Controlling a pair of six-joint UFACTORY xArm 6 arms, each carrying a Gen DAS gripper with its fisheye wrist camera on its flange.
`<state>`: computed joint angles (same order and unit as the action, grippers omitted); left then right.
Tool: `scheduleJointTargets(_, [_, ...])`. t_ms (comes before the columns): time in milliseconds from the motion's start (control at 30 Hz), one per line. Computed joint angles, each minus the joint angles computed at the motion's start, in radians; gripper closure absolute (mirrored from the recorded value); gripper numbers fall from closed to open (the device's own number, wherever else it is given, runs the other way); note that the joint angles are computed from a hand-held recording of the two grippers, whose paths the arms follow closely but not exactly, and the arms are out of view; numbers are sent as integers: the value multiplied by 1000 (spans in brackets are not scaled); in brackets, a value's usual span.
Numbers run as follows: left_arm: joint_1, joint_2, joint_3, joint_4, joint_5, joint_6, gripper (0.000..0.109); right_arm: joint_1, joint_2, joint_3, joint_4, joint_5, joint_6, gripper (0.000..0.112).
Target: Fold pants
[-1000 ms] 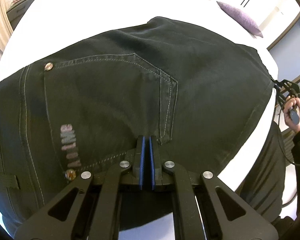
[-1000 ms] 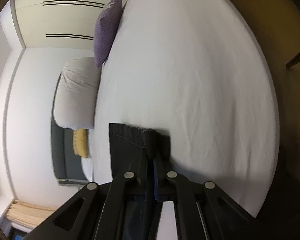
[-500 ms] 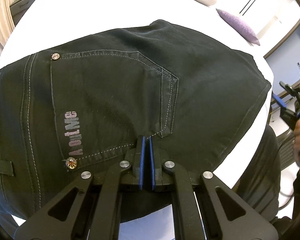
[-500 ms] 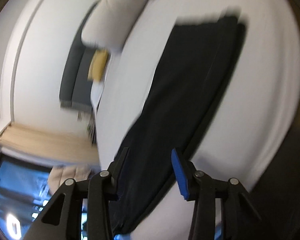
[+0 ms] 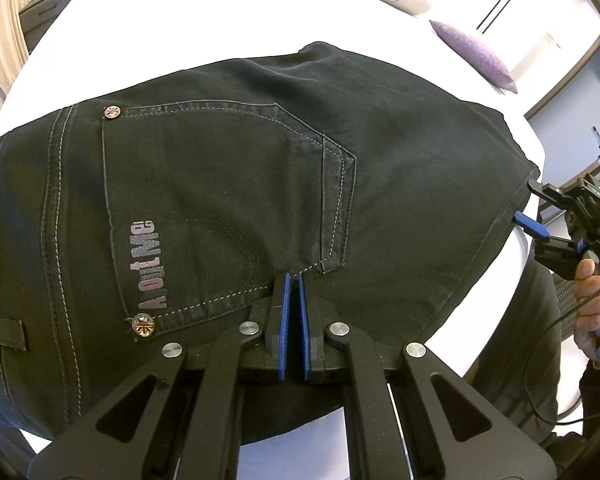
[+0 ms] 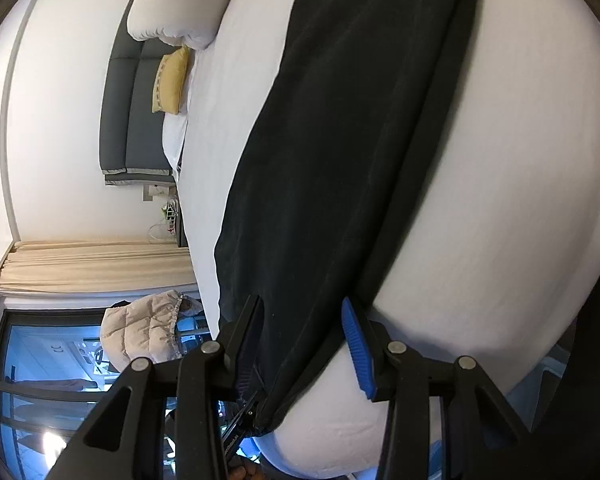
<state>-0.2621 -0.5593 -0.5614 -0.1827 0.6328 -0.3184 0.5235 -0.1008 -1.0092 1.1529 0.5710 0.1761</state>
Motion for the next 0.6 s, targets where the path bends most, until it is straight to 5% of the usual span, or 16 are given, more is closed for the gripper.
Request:
scheduleJointTargets(367, [-5, 5, -9, 19, 7, -18, 104, 21, 71, -45, 64, 0, -16, 71])
scheduleJointTargets(433, [-7, 7, -10, 21, 7, -19, 104, 27, 74, -46, 14, 1, -4, 106])
scheduleJointTargets(600, [-7, 12, -18, 18, 16, -9, 104, 28, 32, 16, -26, -12, 14, 109])
